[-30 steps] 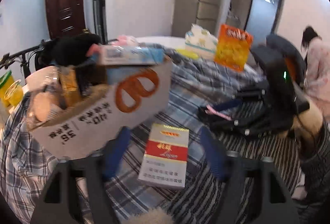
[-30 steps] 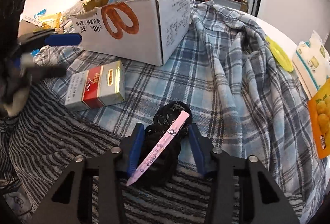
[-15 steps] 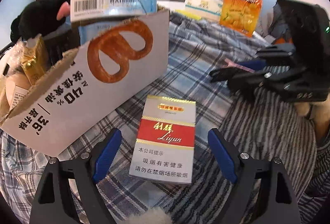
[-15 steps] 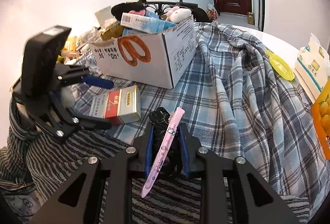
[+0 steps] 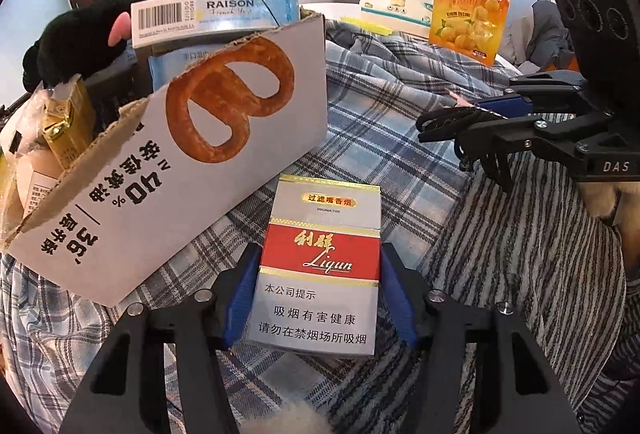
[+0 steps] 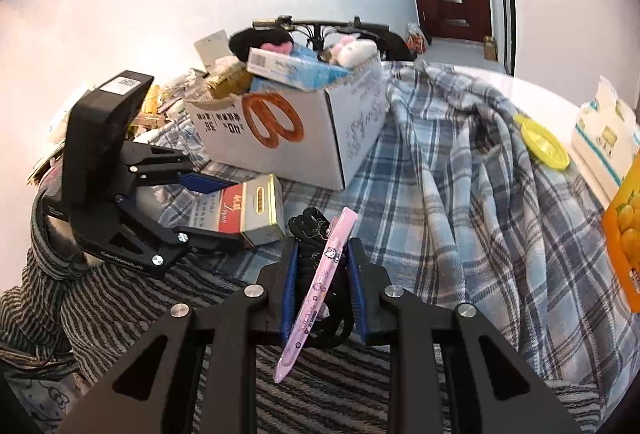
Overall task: Organize objects
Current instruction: 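Carry the Liqun pack and hair tie into the box and open both tools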
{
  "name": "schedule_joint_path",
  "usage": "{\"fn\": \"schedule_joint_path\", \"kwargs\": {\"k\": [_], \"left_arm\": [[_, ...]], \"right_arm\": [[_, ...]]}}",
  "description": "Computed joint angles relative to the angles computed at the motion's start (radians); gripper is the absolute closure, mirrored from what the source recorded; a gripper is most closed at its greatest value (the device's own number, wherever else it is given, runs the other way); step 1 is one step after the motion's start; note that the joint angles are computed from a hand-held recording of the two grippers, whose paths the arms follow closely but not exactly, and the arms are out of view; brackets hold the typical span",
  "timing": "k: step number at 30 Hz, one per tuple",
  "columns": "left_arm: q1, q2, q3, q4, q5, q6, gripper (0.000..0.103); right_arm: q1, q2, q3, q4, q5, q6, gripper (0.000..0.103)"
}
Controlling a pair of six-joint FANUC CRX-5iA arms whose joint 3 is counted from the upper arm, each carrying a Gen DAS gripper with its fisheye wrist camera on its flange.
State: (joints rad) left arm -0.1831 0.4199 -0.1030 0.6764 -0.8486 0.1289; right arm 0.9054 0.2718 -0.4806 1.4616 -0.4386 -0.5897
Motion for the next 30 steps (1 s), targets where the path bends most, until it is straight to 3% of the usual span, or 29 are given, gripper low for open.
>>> {"fn": "schedule_joint_path", "kwargs": {"k": [8, 12, 22, 26, 30], "left_arm": [[0.002, -0.018, -0.03, 0.038, 0.026, -0.037, 0.042], [0.007, -0.022, -0.039, 0.07, 0.02, -0.058, 0.042], [0.048, -0.049, -0.106, 0.34, -0.048, -0.225, 0.042], [0.076, -0.018, -0.076, 0.448, -0.145, -0.214, 0.042], [0.108, -0.025, -0.129, 0.73, -0.218, -0.312, 0.042]], "right_arm": [[-0.015, 0.014, 0.064, 0.158, -0.049, -0.04, 0.08], [0.008, 0.05, 0.148, 0.155, -0.124, 0.031, 0.08], [-0.037, 0.111, 0.296, 0.278, -0.274, 0.002, 0.08], [-0.111, 0.137, 0.296, 0.337, -0.223, -0.117, 0.08], [-0.236, 0.143, 0.246, 0.63, -0.102, -0.478, 0.08]]}}
